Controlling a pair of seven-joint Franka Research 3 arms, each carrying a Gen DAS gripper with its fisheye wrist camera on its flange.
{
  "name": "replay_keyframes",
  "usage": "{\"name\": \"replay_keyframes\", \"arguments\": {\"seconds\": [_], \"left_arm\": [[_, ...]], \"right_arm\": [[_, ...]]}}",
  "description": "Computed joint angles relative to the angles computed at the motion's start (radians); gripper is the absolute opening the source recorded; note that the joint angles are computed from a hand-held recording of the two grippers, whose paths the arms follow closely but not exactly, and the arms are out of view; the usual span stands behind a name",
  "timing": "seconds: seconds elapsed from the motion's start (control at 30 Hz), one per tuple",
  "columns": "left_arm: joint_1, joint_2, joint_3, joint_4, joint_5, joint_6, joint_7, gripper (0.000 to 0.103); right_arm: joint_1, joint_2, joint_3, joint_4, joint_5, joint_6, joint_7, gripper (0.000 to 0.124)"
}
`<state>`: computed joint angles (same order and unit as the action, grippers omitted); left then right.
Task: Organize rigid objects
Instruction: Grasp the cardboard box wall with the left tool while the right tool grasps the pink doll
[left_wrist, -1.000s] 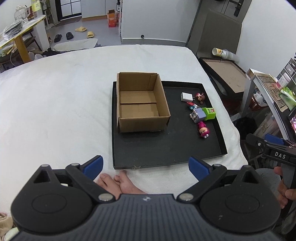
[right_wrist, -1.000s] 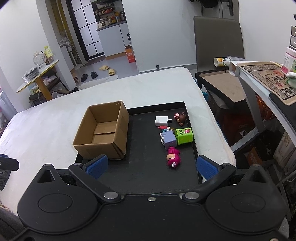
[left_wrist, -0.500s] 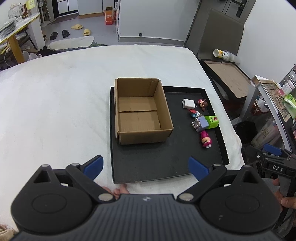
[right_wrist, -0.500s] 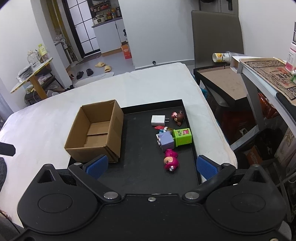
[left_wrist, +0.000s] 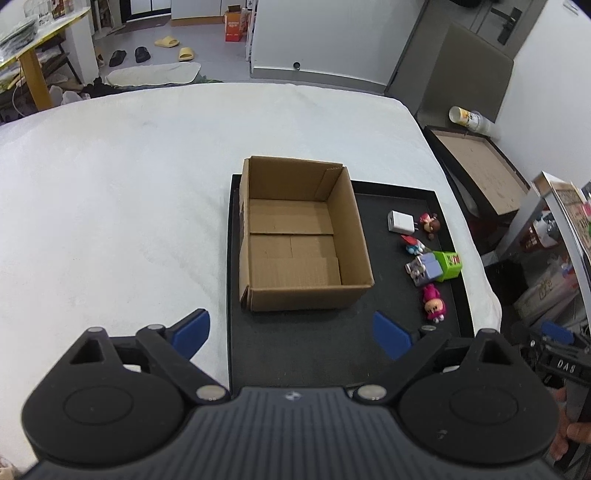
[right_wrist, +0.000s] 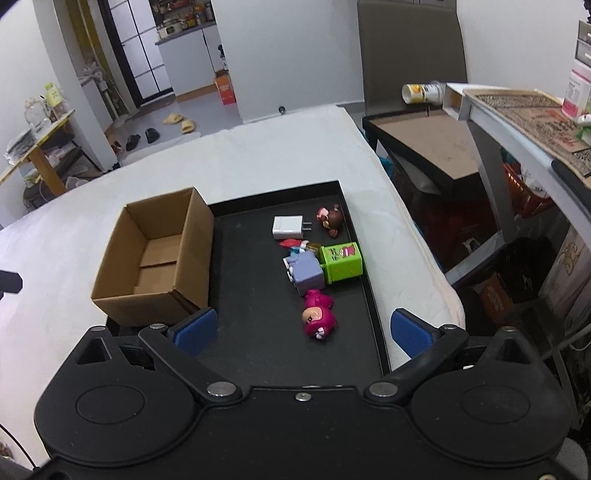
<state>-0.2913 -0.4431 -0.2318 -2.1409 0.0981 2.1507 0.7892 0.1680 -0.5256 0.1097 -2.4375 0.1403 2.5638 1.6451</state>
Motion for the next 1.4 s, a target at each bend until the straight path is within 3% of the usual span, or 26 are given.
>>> {"name": "replay_keyframes", "arguments": {"seconds": [0.37, 0.7, 0.87, 1.07, 1.4], "left_arm": [[0.014, 0.087, 0.034, -0.023, -0.065, 0.078, 0.036, 0.069], [0.043, 0.152, 0.043, -0.058, -0.114, 0.123, 0.01, 0.057], [0.064, 0.177, 0.051, -0.073, -0.11, 0.176, -0.012, 0.055], [0.074, 0.202, 0.065, -0.092, -0.149, 0.257, -0.015, 0.044], [0.091, 0.23, 0.058, -0.09, -0.118, 0.273, -0.039, 0.036]], "right_arm": [[0.022, 0.116, -0.008, 0.041, 0.01, -0.035, -0.005, 0.078], [0.033, 0.235, -0.007, 0.105, -0.034, -0.068, 0.003, 0.078], [0.036, 0.287, -0.016, 0.129, -0.05, -0.074, 0.013, 0.078], [0.042, 0.331, -0.032, 0.147, -0.034, -0.082, 0.009, 0.071], [0.04, 0.403, -0.047, 0.178, -0.022, -0.052, 0.012, 0.069]]}}
